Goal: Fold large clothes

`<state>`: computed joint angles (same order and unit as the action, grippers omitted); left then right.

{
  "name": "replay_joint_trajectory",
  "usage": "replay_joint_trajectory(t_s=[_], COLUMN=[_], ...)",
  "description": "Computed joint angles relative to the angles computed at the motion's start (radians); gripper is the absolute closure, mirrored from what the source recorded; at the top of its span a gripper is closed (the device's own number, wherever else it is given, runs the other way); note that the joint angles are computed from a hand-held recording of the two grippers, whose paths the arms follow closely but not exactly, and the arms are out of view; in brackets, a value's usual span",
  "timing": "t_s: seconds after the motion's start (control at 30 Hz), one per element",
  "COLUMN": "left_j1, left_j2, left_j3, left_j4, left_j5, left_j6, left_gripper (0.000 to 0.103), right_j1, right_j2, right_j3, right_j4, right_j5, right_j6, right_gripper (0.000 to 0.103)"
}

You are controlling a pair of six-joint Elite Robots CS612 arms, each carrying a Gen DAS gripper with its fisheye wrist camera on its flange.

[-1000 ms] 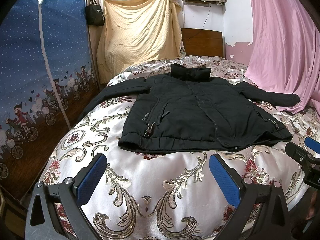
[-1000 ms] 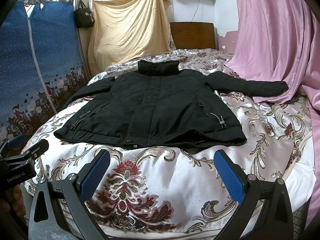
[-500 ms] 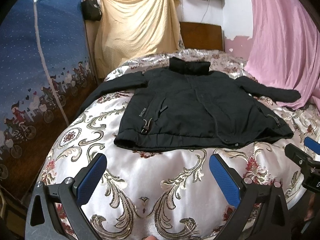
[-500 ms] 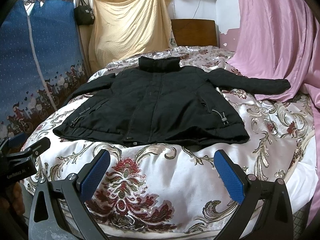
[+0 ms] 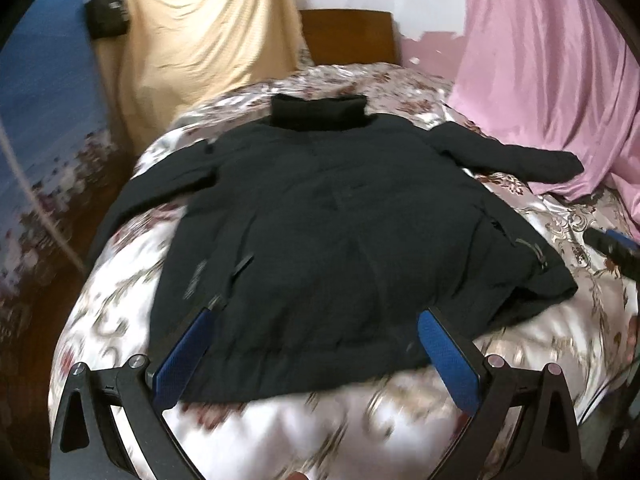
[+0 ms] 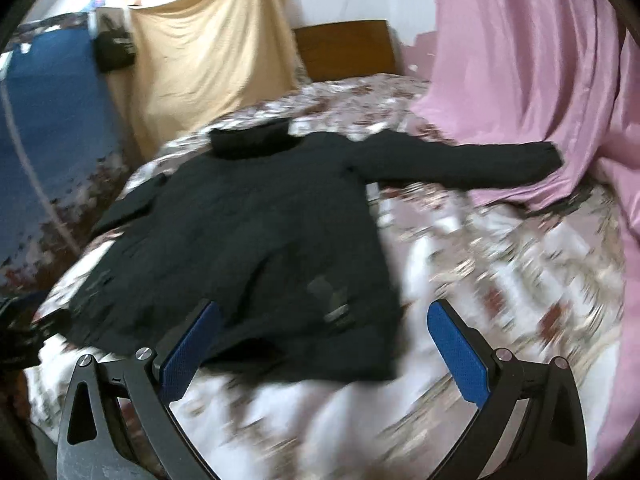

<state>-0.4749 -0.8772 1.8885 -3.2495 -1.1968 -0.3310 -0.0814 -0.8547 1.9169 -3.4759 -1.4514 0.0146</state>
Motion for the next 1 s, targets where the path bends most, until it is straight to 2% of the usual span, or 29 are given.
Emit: replay_joint_trajectory(t_s=[0.1, 0.23, 0.37, 0.63, 0.87, 1.0], left_j1=[0.007, 0.013, 0.014, 0.020, 0.028, 0.035], left_j2=[0.032, 0.077, 0.124, 0.239, 0.382, 0.476], left_j3=[-0.085, -0.193, -0.292, -0.507, -0.766, -0.939], left_j4=[0.060, 0.129, 0.181, 0.282, 0.419, 0.501], left_j5=[-0.043, -0.095, -0.104, -0.089, -0.064, -0.066], left_j6=[0.033, 0.071, 0.110, 0.138, 0.137, 0.132], left_gripper=[0.000, 0.000, 0.000, 0.000, 0.000, 0.000], right_j1=[-0.007, -0.016, -0.024, -0.049, -0.067, -0.082], right_j2=[0.015, 0.038, 0.069, 0.134, 0.210, 0.256], right_j3=[-0.074, -0.167, -0.239, -0.370, -0.507, -0.586], right_j4=[0.080, 0.172, 0.200, 0.256, 0.338, 0.380], right_j5=[-0.081, -0.158, -0.216, -0.257, -0.297, -0.305], right_j6=[-0.031, -0.026, -0.045, -0.053, -0.034, 0.006], right_gripper=[0.001, 0.001, 0.001, 0.001, 0.001, 0.001])
